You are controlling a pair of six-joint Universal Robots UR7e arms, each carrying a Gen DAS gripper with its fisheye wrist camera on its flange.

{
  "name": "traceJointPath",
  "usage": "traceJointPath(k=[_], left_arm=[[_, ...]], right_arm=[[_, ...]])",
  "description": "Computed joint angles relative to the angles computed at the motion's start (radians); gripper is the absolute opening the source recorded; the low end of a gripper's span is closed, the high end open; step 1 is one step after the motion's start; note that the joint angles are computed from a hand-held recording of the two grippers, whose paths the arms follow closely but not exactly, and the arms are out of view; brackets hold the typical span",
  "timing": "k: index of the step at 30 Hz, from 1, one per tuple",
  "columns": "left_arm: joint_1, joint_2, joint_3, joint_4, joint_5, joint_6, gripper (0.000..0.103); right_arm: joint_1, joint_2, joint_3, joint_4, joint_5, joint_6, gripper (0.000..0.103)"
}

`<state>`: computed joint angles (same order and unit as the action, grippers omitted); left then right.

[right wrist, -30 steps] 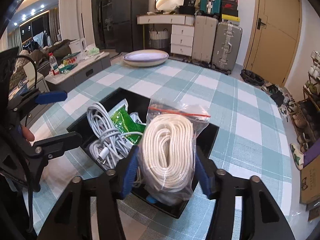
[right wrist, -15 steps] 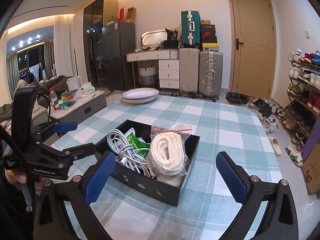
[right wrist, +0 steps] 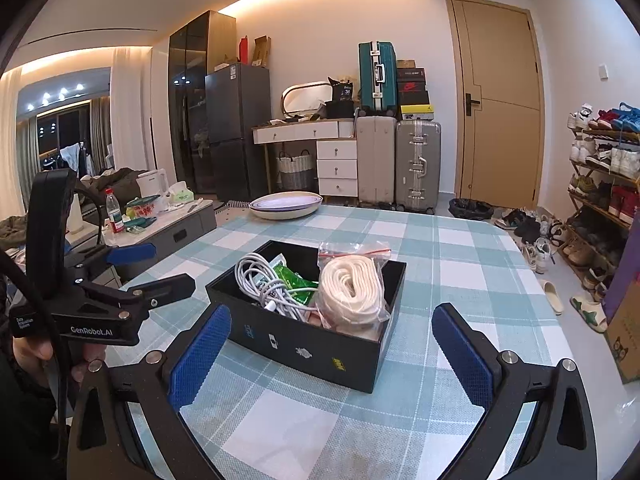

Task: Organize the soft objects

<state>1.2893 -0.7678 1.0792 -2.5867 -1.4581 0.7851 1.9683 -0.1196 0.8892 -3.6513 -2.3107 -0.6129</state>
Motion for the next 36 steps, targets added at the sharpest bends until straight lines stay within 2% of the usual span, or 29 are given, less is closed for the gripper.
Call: traceJointPath(k=[14,36], left_arm=[[0.024,-0.006,0.04,-0.087,-0.059,-0.007,0.103],[0.035,-0.009,0.052,-0.116,-0.096,-0.003,0.103]], right_arm=[[-0.01,0.043,-0.028,-0.097,0.02,-0.065,0.102],[-0.02,0.036,0.001,-0.113,0.058,-0.051,0.102]])
